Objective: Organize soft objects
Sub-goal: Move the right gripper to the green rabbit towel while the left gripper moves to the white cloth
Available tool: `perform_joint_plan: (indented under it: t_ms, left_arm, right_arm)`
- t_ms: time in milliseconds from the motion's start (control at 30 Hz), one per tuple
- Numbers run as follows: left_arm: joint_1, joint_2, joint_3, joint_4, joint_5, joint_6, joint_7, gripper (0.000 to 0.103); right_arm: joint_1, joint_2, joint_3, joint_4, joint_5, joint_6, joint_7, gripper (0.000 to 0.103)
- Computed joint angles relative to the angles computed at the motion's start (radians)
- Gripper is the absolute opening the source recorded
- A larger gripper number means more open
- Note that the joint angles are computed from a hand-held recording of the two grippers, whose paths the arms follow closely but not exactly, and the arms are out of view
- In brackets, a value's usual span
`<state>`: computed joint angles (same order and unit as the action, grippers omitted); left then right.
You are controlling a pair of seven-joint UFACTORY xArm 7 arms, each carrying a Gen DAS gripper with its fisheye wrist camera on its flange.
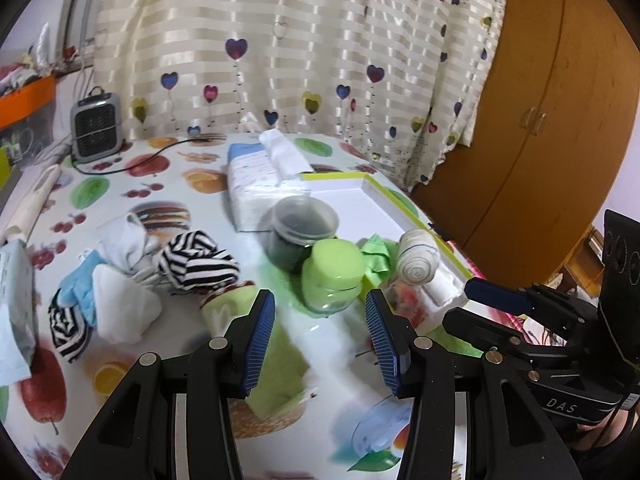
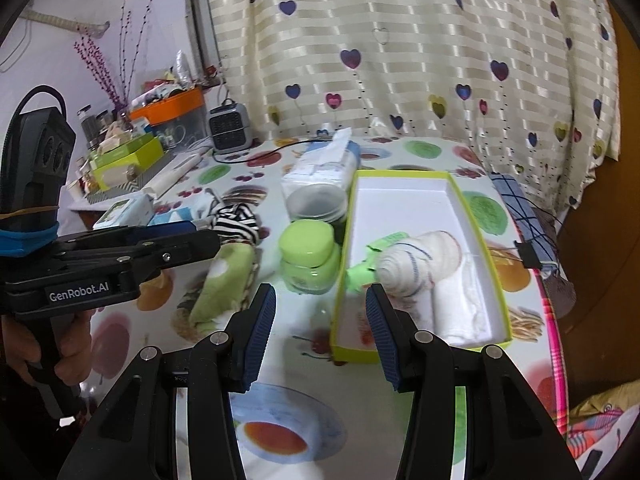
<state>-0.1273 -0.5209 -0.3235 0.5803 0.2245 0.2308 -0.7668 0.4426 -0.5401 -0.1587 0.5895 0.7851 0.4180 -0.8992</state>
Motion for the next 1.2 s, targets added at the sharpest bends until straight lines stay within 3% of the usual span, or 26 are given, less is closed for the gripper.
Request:
perform_joint_plan:
  t_ms: [1200]
  left_arm:
    - [0.027,-0.226,0.101,-0.229,-0.107,0.029,0.047,0.046]
  right_arm:
    - [0.071,0.096,0.11,0.051,0.023,0.029,0.034,0.048]
